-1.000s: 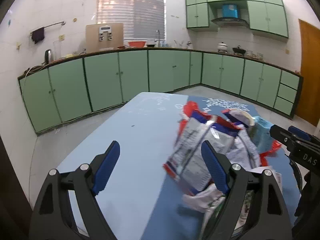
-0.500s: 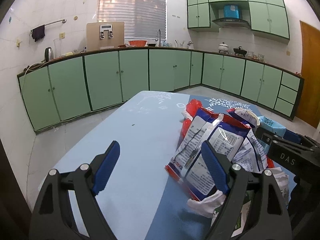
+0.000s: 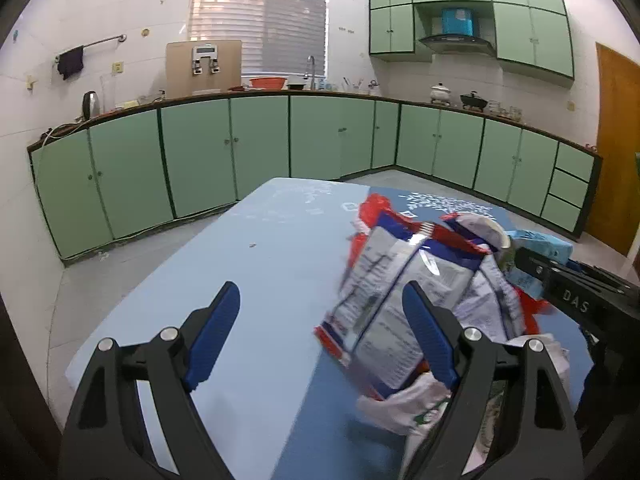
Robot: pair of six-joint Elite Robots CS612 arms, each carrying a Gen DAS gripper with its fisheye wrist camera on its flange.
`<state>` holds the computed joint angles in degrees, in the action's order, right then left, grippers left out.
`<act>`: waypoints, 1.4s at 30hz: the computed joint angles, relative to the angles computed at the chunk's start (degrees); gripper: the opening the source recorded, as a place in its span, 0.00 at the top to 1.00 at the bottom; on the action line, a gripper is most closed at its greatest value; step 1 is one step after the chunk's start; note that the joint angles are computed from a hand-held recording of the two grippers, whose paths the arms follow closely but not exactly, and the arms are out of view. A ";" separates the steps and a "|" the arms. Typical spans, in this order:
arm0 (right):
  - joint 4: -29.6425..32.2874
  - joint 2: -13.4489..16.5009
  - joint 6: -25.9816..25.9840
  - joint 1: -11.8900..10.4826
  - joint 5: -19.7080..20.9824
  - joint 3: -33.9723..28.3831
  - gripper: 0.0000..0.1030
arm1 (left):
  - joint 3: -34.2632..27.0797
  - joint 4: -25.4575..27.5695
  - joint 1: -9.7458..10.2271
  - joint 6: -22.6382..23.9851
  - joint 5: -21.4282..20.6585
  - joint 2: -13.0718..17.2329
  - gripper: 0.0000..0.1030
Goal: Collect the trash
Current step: 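Grasp the light blue milk carton with the right tool while the left tool grasps a snack wrapper, then carry the carton and wrapper over the bin and open both tools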
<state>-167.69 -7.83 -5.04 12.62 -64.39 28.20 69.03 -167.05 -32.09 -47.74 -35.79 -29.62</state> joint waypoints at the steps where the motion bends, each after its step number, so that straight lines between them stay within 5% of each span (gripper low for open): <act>1: -0.52 -0.22 0.12 -0.04 0.10 0.42 0.68 | -0.13 -0.57 -0.06 0.61 -0.40 0.10 0.22; 8: -4.75 -2.01 0.82 -0.83 2.26 3.96 0.68 | -2.45 -3.98 -0.53 5.90 -2.37 1.52 0.22; 17: -7.68 -3.29 1.88 -1.91 5.56 6.30 0.68 | -9.44 -0.51 -0.21 9.04 -3.00 5.05 0.22; 23: -8.40 -3.58 2.03 -2.44 6.78 7.12 0.68 | -11.06 1.57 0.37 7.40 -3.97 5.78 0.44; 28: -8.28 -3.55 2.03 -2.55 7.14 7.12 0.68 | -11.04 1.53 0.44 7.24 -4.45 5.89 0.73; 37: -10.22 -4.24 1.52 -2.87 7.48 8.22 0.68 | -9.76 -1.53 -0.04 7.44 -1.12 5.43 0.94; 42: -12.31 -4.93 2.44 -3.40 7.92 8.78 0.68 | -9.01 -5.23 -0.65 9.28 3.06 4.80 0.97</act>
